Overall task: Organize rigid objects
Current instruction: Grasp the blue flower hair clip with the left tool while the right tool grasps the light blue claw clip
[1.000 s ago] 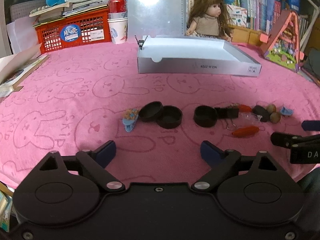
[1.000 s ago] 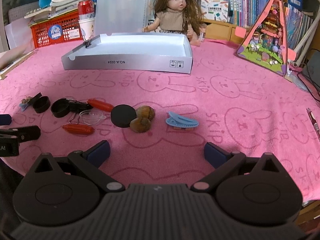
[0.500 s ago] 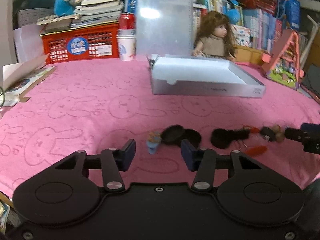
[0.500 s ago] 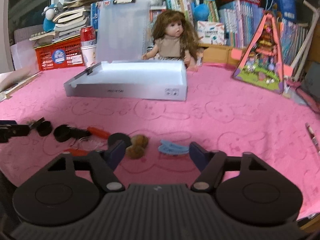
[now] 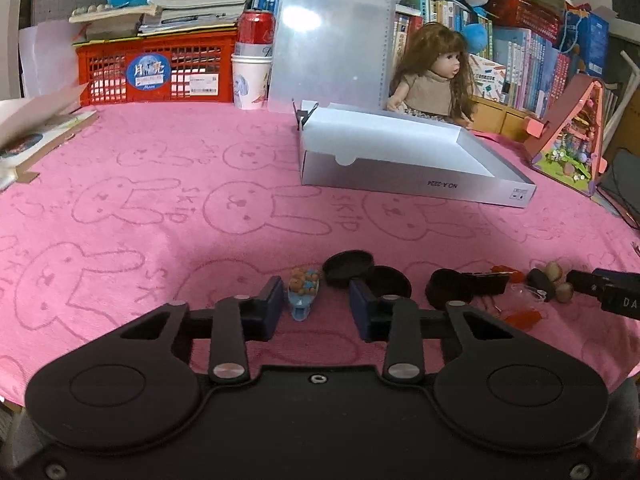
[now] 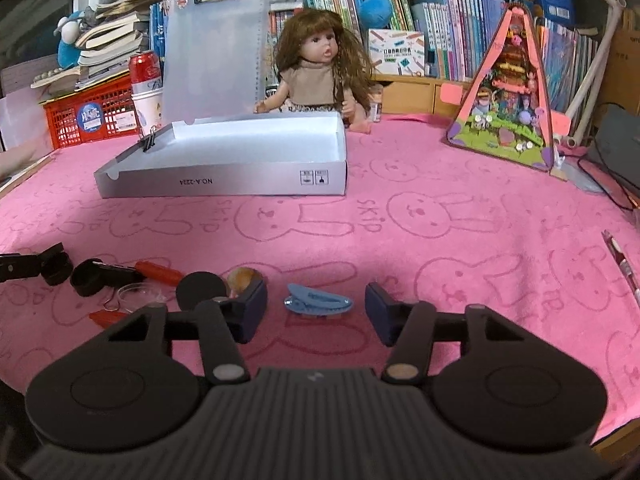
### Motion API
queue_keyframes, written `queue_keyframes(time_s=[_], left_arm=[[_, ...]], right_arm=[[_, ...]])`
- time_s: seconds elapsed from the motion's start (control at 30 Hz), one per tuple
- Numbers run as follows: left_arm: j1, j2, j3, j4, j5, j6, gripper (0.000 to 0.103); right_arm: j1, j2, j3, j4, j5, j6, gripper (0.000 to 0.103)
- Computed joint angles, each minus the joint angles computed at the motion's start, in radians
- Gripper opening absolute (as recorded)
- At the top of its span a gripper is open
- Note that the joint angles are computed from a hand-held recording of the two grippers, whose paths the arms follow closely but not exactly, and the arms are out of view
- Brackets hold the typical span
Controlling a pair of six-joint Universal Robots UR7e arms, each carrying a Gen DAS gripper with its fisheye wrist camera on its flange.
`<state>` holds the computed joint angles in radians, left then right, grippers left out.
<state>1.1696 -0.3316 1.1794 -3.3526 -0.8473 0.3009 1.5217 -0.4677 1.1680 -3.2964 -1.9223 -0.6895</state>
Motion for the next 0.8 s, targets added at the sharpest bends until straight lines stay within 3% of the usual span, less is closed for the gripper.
queue_keyframes(time_s=[0.1, 0.2, 0.57, 0.8], left_arm=[[0.001, 0.007, -0.007, -0.014, 0.007, 0.018, 0.023], [0.003, 0.009, -0.011, -0.021, 0.012, 0.013, 0.016], [-0.009, 0.023, -0.043, -0.054, 0.027, 0.036, 0.015], [-0.010, 0.034, -0.105, -0.001, 0.034, 0.004, 0.015]], right_arm=[[-0.003, 0.004, 0.000, -0.011, 0.010, -0.006, 0.055], [-0.003, 0.011, -0.004, -0.029, 0.007, -0.016, 0.044], [0.002, 0.022, -0.016, -0.063, 0.024, -0.051, 0.043], [0.010, 0.036, -0.068, -0.019, 0.020, -0.024, 0.043]])
